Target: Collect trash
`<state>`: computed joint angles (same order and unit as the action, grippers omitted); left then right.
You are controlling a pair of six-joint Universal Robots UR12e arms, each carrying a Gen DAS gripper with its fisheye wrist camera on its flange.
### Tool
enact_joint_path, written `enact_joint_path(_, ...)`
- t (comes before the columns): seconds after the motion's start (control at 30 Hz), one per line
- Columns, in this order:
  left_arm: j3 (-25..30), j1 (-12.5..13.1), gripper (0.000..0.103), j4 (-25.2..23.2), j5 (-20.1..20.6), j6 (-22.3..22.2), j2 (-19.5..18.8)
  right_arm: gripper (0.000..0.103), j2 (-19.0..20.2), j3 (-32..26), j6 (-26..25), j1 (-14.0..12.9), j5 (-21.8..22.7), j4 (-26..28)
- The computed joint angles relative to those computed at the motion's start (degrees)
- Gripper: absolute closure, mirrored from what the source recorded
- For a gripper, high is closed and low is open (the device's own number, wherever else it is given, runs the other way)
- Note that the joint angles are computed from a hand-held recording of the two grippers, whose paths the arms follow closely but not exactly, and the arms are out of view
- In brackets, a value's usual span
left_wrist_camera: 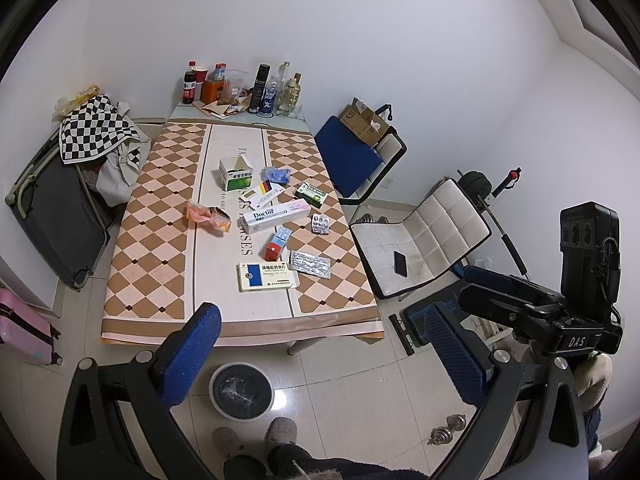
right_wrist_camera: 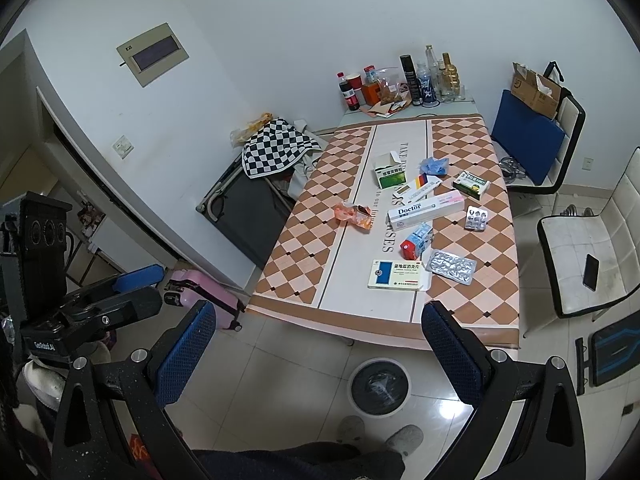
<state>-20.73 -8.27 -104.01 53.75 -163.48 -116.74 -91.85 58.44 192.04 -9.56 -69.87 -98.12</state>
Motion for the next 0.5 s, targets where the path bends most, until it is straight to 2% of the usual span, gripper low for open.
enact_joint_path(0.5, -0.24, -0.12, 0.0, 0.06, 0.07, -0.09, 0.17, 0.0, 0.11, -0.2, 0.12, 0.1, 0.38, 0.43)
